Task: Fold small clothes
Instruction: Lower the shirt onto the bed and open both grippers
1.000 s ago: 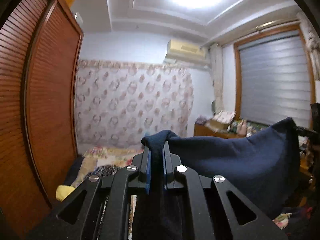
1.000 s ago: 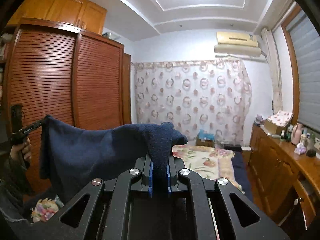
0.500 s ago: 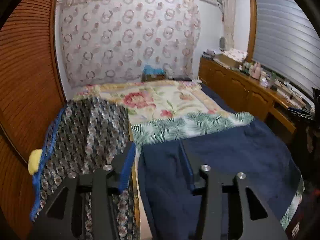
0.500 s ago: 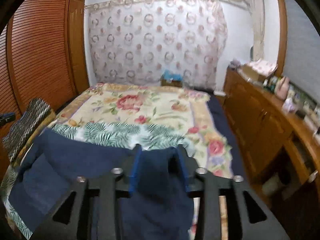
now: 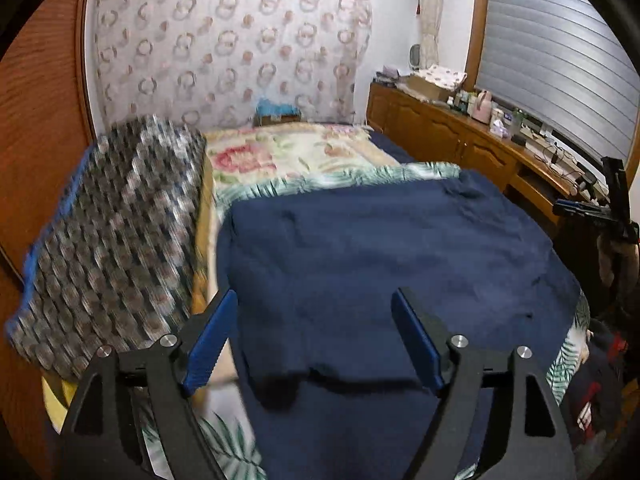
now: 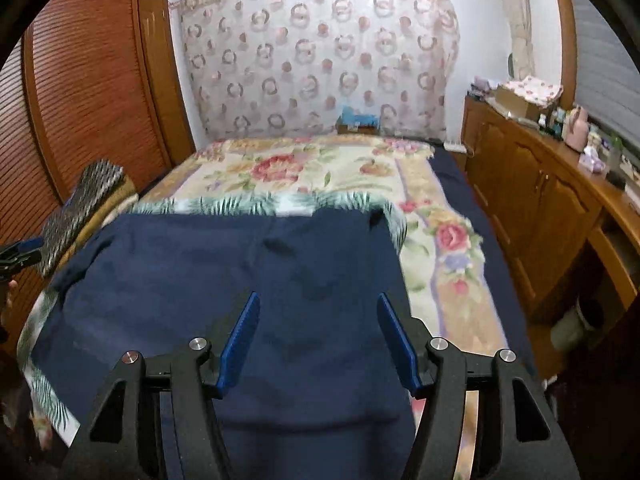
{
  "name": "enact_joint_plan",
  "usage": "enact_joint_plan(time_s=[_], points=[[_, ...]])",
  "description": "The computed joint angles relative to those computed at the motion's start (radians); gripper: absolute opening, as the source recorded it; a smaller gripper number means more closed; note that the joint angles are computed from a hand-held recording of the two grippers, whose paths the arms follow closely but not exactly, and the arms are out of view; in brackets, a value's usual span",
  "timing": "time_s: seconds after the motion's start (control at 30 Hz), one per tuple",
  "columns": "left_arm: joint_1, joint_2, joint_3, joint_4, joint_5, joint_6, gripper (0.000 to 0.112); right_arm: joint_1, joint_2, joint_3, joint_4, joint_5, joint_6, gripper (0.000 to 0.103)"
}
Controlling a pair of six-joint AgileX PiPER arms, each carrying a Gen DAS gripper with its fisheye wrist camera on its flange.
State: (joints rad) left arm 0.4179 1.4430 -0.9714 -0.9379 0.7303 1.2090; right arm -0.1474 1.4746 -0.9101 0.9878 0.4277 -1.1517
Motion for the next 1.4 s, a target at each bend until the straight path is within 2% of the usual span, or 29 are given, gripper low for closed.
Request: enact_joint_plan(time_s=[0.07,0.27,0.5,0.67,0.8,0.87,1.0,1.13,1.3,1.37,1.4], points=[[-0.003,-0.009,0.049,-0.007,-0.016,0.023,0.08,-0.026,0.002,0.01,-0.003,0.05,-0.006,0.063],[-0.007,-0.017,0.134,0.006,-0.072,0.041,0.08,-0.049,0.002,0.026,-0.098,0.132,0.089,0.063],[-0.038,0.031,0.141,0.074,-0.138,-0.044,0.08,-0.05,0.063,-0.048,-0.169,0.153,0.191,0.063],[-0.078,0.049,0.161,0.128,-0.214,-0.095,0.081,-0.027,0.086,-0.075,-0.181,0.113,0.23,0.063],[-0.11,0.045,0.161,0.183,-0.238,-0.142,0.086,-0.029,0.074,-0.047,-0.111,0.066,0.161,0.063],[-0.124,0.05,0.155,0.201,-0.238,-0.158,0.093,-0.022,0.07,-0.018,-0.068,0.041,0.118,0.063],[-0.142,0.063,0.146,0.218,-0.247,-0.183,0.096,-0.04,0.068,-0.003,-0.016,0.043,0.051,0.063],[-0.135,0.066,0.145,0.209,-0.246,-0.169,0.096,0.018,0.042,0.087,0.068,-0.048,-0.03,0.063],[-0.12,0.068,0.139,0.198,-0.227,-0.15,0.095,0.029,0.036,0.09,0.034,-0.065,-0.003,0.063],[-0.064,0.05,0.154,0.12,-0.182,-0.056,0.082,0.032,0.033,0.09,0.032,-0.065,0.003,0.063],[-0.041,0.043,0.156,0.077,-0.156,-0.017,0.08,0.031,0.033,0.091,0.036,-0.063,0.0,0.063]])
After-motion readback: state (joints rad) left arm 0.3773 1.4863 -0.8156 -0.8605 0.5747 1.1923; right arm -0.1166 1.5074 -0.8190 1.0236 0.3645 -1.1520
